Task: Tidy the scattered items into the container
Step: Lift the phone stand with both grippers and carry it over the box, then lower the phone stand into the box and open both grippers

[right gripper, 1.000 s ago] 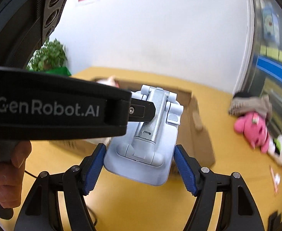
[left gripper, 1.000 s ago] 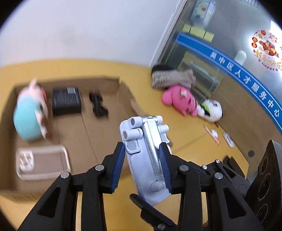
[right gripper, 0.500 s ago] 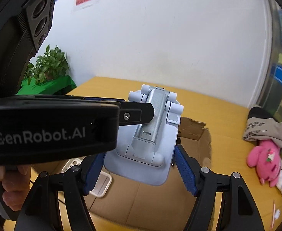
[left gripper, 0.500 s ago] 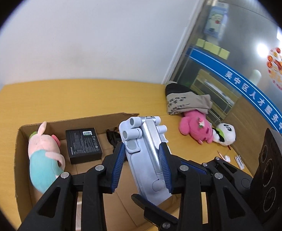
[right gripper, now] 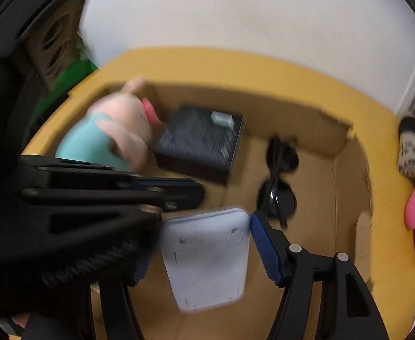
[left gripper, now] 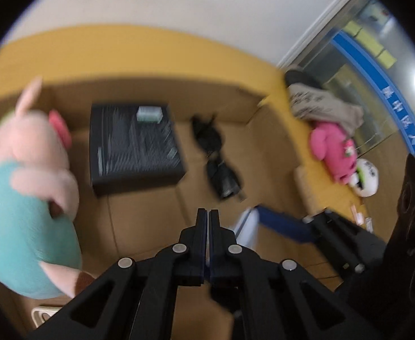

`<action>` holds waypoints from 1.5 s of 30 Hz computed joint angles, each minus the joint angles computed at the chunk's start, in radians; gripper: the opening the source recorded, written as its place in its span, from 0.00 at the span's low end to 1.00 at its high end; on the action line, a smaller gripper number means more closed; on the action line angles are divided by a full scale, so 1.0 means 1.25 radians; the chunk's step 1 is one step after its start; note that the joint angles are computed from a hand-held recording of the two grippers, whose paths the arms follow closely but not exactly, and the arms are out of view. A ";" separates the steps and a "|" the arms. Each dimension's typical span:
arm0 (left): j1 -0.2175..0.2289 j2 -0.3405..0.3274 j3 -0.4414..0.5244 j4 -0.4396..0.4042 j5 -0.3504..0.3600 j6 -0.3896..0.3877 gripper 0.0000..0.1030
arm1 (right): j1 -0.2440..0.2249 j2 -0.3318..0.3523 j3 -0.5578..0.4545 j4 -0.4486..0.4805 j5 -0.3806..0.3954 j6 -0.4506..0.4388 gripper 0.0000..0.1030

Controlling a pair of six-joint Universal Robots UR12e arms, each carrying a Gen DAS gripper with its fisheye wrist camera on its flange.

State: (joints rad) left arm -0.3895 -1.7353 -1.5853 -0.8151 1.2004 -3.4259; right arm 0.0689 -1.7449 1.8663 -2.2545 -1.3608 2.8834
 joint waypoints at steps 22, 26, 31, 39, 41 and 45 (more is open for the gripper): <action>-0.010 -0.017 0.025 -0.097 -0.018 0.025 0.37 | -0.082 -0.034 -0.008 0.200 0.045 0.024 0.94; -0.019 -0.041 0.051 -0.159 0.002 0.013 0.39 | -0.060 -0.007 -0.034 0.262 0.037 0.024 0.94; -0.016 -0.041 0.036 -0.139 -0.043 0.007 0.39 | -0.031 0.018 -0.045 0.290 0.006 0.023 0.83; -0.020 -0.022 0.029 -0.155 -0.004 -0.001 0.32 | -0.028 0.008 -0.038 0.282 0.039 -0.021 0.80; -0.017 -0.014 0.020 -0.153 -0.010 -0.007 0.32 | -0.031 0.002 -0.034 0.280 0.048 -0.037 0.80; -0.015 -0.012 0.012 -0.144 -0.018 -0.028 0.33 | -0.032 -0.007 -0.028 0.278 0.036 -0.046 0.81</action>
State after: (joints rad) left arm -0.4088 -1.7503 -1.5702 -0.9947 1.1781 -3.4608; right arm 0.0292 -1.7535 1.8314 -1.9067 -1.3159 2.8263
